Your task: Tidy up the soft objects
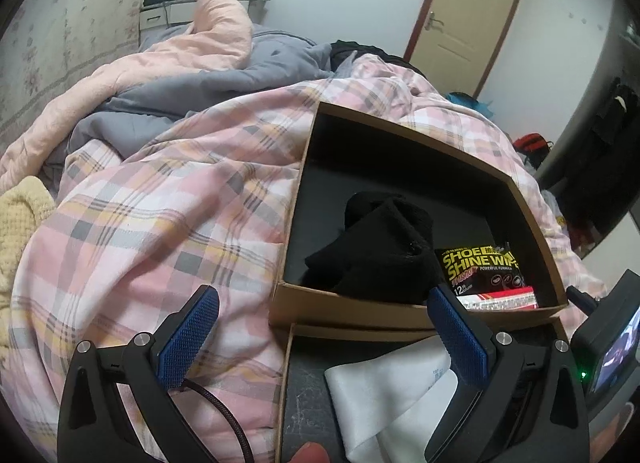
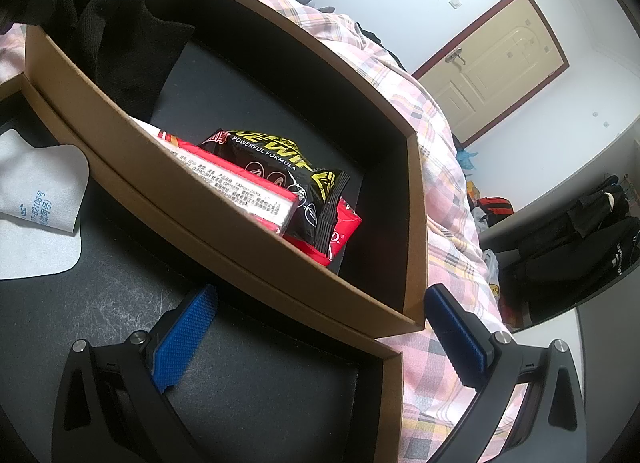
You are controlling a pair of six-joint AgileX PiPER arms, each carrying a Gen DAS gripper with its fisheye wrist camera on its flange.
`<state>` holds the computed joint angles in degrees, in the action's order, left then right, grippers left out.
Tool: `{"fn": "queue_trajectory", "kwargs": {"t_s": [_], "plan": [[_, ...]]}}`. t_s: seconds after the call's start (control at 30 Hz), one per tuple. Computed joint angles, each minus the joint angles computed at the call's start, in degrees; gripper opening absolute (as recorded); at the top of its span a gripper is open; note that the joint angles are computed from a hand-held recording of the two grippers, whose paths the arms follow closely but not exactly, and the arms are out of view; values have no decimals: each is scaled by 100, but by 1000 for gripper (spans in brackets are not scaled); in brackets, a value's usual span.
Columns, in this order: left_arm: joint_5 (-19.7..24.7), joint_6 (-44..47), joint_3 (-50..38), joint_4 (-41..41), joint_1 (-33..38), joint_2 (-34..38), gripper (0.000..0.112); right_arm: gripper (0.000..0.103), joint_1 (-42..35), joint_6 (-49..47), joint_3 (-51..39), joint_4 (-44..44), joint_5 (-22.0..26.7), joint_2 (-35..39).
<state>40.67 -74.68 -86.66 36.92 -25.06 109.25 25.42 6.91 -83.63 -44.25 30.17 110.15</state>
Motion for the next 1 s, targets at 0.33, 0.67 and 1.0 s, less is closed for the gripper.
{"fn": "queue_trajectory", "kwargs": {"t_s": [0.33, 0.67, 1.0], "plan": [[374, 285, -332, -17, -90, 211, 103, 102, -4, -15, -9, 9, 3, 4], [386, 291, -319, 2, -93, 223, 103, 102, -11, -33, -18, 25, 3, 6], [424, 340, -266, 35, -94, 236, 103, 102, -8, -30, -21, 22, 7, 8]]}}
